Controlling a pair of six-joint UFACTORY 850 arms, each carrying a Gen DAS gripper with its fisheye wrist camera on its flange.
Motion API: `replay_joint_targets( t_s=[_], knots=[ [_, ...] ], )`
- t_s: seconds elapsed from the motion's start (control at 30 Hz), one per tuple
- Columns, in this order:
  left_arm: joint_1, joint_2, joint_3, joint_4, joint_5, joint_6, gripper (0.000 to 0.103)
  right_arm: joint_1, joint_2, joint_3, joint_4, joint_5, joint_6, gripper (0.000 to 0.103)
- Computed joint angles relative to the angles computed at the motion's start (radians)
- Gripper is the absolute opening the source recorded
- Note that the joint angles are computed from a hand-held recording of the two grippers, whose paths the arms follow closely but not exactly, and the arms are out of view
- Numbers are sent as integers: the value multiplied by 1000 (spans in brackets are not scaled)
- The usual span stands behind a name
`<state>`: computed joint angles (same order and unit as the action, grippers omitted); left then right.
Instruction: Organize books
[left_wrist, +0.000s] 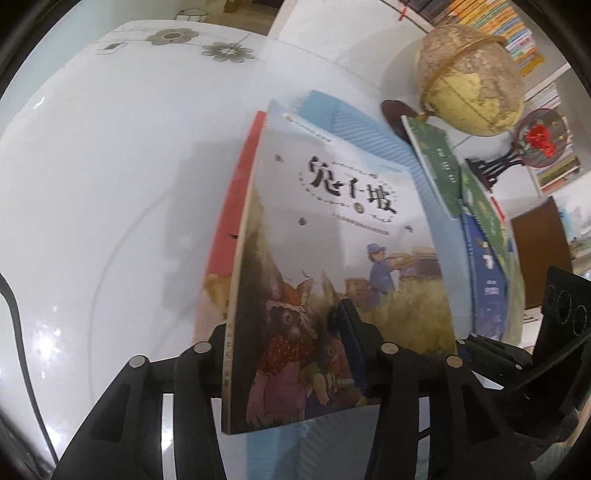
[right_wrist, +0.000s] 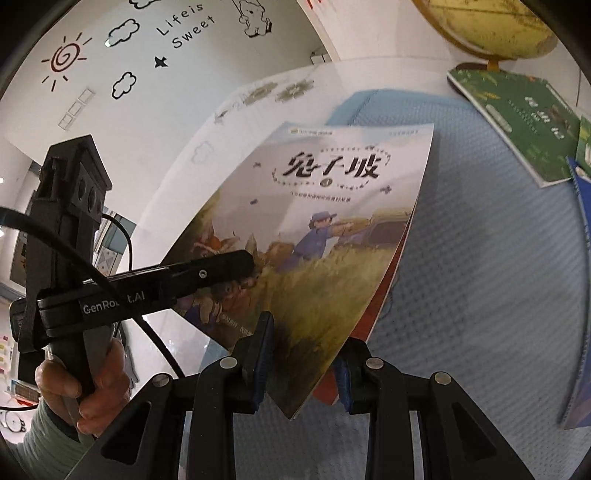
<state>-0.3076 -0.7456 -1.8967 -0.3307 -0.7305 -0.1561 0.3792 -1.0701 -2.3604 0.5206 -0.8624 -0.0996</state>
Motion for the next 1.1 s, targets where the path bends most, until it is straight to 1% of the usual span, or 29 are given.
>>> replay_joint_targets(
  t_s=[0.07, 0.13, 0.23, 0.37, 0.43, 0.5, 0.57, 0.63, 0.7, 0.73, 0.8, 0.83, 0.9, 0.93, 0.97, 1.1],
  knots=[
    [-2, 2, 4, 56, -4, -42, 47, 3, -11, -17, -24, -8, 14, 29],
    [-7, -6, -7, 118, -25, -83, 46, 2, -19, -29, -41, -17, 32, 29],
    [-18, -8, -10, 196, -43, -120, 46, -8, -12, -12, -15, -14, 35, 29],
    [-17, 17, 28, 208, -19, -155, 46, -1, -10, -12, -41, -3, 34, 29],
    [-15, 27, 45, 210, -5, -172, 46, 2, -16, -23, -55, -10, 46, 29],
    [-17, 43, 65, 238, 7, -210, 46, -1, -5, -8, -36, -21, 40, 29],
    [-24, 62, 84, 287, 22, -268, 46, -1, 11, 14, -53, -24, 46, 29],
    [-33, 84, 103, 313, 38, -296, 46, -8, 67, 108, -46, 11, 27, 29],
    [-45, 104, 117, 308, 51, -295, 46, -24, 162, 265, 1, 79, -19, 29],
    [-52, 109, 118, 298, 53, -286, 46, -31, 191, 315, 15, 98, -29, 29],
    [-77, 114, 111, 292, 49, -263, 46, -53, 263, 444, 50, 136, -40, 33],
    [-92, 111, 101, 301, 44, -260, 46, -63, 284, 484, 68, 145, -47, 34],
    [-128, 98, 71, 309, 24, -237, 46, -97, 356, 618, 143, 174, -77, 35],
    [-144, 92, 58, 307, 13, -222, 46, -107, 375, 654, 161, 182, -85, 35],
    [-168, 78, 33, 311, -8, -209, 46, -127, 413, 719, 190, 195, -102, 35],
    [-241, 12, -65, 333, -86, -199, 48, -185, 503, 858, 242, 221, -162, 37]
  ],
)
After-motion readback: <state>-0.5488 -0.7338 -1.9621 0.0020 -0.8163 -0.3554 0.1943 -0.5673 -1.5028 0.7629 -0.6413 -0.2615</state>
